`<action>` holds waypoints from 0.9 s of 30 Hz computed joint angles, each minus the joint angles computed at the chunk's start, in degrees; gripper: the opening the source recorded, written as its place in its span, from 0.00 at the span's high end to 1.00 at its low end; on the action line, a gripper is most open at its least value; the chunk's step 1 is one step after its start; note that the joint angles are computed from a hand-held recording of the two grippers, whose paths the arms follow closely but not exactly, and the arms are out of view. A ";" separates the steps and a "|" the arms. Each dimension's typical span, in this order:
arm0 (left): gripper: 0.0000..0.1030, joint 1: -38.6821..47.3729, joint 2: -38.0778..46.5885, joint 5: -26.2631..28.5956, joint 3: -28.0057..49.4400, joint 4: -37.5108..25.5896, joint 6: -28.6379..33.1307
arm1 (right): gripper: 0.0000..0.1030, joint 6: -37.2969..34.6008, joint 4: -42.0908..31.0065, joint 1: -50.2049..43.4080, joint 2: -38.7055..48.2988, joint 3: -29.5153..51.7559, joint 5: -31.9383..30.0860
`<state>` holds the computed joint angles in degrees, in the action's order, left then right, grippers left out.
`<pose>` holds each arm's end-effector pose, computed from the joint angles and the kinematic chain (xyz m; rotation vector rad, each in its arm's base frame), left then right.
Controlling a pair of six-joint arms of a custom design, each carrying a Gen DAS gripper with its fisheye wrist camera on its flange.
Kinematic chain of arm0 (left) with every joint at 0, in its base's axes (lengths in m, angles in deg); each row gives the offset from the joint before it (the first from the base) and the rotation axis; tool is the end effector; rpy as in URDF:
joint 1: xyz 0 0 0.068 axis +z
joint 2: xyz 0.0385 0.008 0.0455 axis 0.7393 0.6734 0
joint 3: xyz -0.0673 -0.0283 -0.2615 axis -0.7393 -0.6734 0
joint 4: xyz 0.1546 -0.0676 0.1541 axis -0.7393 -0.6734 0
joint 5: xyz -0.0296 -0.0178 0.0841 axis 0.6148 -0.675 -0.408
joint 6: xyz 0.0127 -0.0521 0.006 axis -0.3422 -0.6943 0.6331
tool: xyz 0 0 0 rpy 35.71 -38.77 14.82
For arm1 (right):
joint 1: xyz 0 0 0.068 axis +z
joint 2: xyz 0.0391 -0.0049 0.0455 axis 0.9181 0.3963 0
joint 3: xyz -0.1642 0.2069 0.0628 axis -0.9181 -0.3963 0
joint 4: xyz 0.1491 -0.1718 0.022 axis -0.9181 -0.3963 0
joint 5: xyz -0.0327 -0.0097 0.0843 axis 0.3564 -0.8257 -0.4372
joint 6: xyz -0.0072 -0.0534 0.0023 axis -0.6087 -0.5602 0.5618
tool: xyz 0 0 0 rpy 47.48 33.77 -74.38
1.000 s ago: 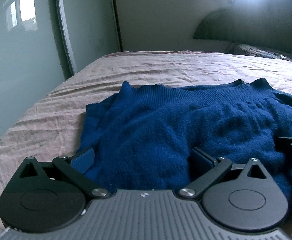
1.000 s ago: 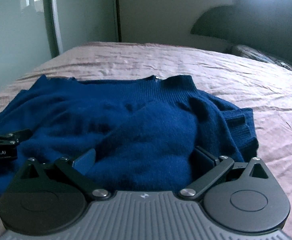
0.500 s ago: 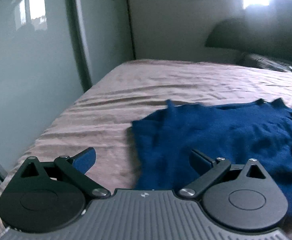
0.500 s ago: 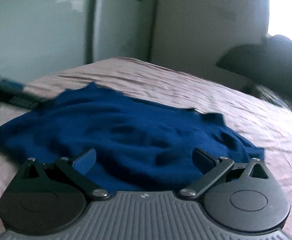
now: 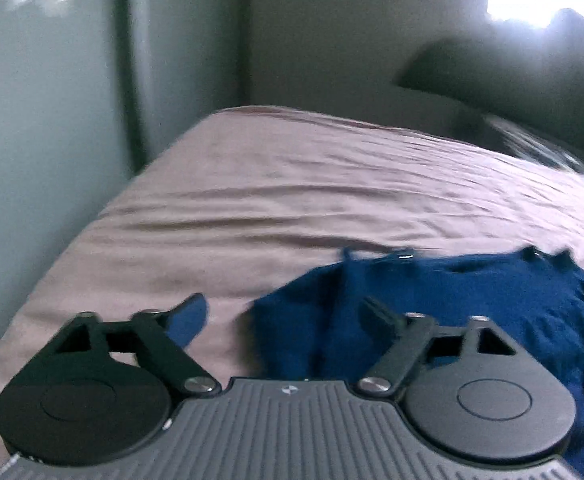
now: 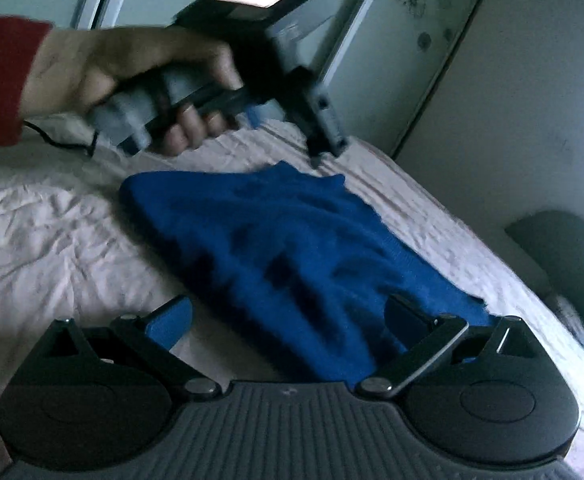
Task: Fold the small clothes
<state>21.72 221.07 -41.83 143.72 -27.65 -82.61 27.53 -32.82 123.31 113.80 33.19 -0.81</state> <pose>0.4298 -0.2122 0.1089 0.6092 2.1841 -0.2959 0.1879 0.2360 0.0378 -0.3559 2.0592 -0.3183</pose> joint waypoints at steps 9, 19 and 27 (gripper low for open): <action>0.47 -2.46 12.79 0.41 22.79 -14.96 2.35 | 0.00 2.31 9.12 -4.13 -0.47 -5.26 -3.31; 0.91 -1.30 12.07 3.16 21.84 -12.48 -2.89 | 0.00 4.00 13.91 -6.14 0.62 -7.81 -4.44; 0.91 -2.28 11.90 0.11 18.24 -7.21 -2.21 | 0.00 4.19 22.43 -12.88 -2.09 -16.19 -4.33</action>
